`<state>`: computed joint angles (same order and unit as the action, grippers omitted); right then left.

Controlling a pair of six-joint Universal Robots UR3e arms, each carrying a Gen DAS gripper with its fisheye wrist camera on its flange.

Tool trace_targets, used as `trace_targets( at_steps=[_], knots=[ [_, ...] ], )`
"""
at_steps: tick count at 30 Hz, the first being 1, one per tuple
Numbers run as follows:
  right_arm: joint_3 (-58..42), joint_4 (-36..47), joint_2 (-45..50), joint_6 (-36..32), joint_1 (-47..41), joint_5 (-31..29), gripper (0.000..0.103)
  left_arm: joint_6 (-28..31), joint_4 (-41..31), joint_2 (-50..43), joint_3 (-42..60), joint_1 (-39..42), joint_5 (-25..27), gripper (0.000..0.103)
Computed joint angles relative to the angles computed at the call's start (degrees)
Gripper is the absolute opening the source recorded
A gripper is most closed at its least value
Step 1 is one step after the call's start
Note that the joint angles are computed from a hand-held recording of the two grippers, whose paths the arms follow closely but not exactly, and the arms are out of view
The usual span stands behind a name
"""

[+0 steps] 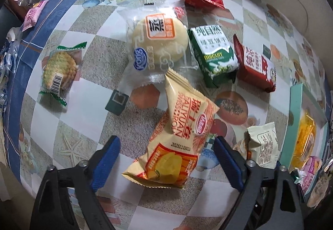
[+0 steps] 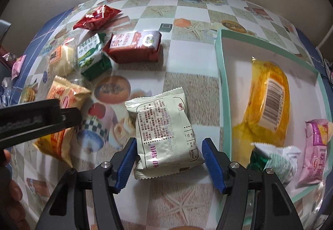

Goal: Organize snacks
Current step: 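Grasp the cream pack with the right tool while the left tool grasps the yellow Daliyuan pack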

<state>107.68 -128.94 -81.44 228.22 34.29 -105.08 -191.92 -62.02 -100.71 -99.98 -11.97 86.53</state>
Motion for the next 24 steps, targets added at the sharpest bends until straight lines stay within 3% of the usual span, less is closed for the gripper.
trace_targets(
  at_steps=[8, 20, 24],
  knots=[
    [0.9, 0.2, -0.9, 0.9, 1.0, 1.0, 0.066, -3.1, 1.3, 0.7, -2.4, -4.2, 1.1, 0.06],
    [4.0, -2.2, -4.6, -1.4, -2.1, 3.6, 0.062, -7.7, 0.8, 2.7, -1.8, -7.6, 3.1, 0.051],
    [5.4, -1.7, -7.2, -1.1, -2.3, 4.4, 0.06, -7.2, 0.3, 4.0, -1.3, -6.2, 2.5, 0.042]
  ],
)
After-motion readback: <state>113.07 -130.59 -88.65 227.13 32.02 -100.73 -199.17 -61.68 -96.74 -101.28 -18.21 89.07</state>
